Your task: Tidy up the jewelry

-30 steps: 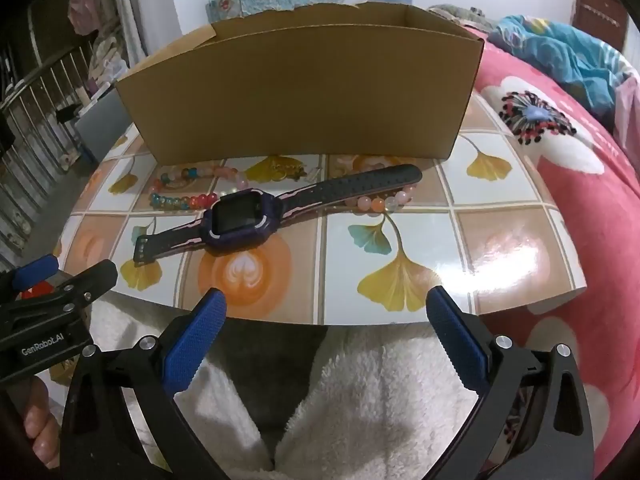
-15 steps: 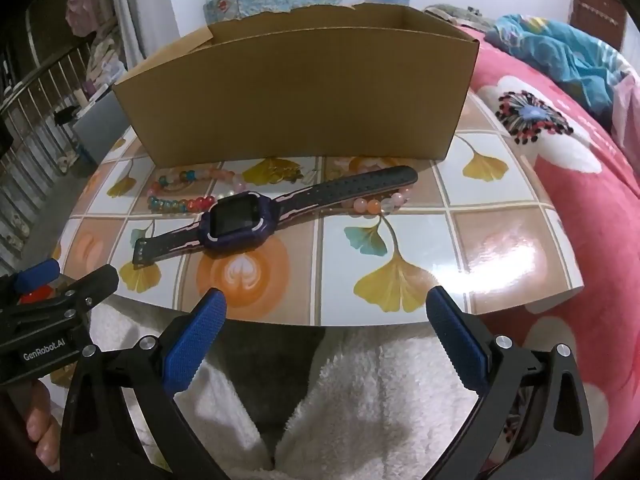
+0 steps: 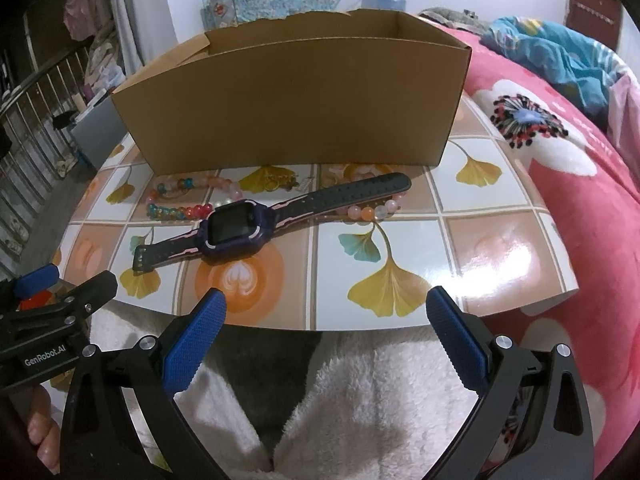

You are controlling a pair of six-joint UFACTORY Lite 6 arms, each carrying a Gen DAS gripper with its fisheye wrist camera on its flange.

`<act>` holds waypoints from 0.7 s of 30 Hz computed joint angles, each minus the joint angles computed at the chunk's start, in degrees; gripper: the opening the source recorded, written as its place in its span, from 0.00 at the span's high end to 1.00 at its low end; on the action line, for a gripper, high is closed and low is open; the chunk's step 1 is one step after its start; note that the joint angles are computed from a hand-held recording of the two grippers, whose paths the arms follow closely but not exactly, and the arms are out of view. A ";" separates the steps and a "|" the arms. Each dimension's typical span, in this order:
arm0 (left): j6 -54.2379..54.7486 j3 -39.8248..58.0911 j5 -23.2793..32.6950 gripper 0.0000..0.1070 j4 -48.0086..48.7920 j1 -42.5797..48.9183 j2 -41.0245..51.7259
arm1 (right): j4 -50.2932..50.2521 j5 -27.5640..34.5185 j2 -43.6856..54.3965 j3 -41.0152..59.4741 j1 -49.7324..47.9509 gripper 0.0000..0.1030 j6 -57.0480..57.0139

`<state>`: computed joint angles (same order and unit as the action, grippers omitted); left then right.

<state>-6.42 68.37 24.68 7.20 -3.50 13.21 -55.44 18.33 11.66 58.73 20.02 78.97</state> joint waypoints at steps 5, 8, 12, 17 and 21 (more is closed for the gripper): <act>-0.34 0.10 -0.05 0.09 0.32 -0.12 0.10 | 1.23 0.28 0.26 0.44 0.12 0.07 -0.82; -0.11 0.72 0.36 0.09 0.07 -0.12 0.36 | 1.48 0.33 0.28 0.55 0.08 0.07 -1.14; -0.03 0.71 0.26 0.09 0.16 -0.11 0.35 | 1.36 0.29 0.07 0.38 0.02 0.07 -1.04; 0.21 0.70 0.27 0.09 -0.03 -0.04 0.26 | 1.29 0.36 0.00 0.22 0.13 0.07 -0.79; 0.16 1.13 0.45 0.09 0.04 -0.10 0.50 | 1.43 0.34 0.11 0.34 0.08 0.07 -0.86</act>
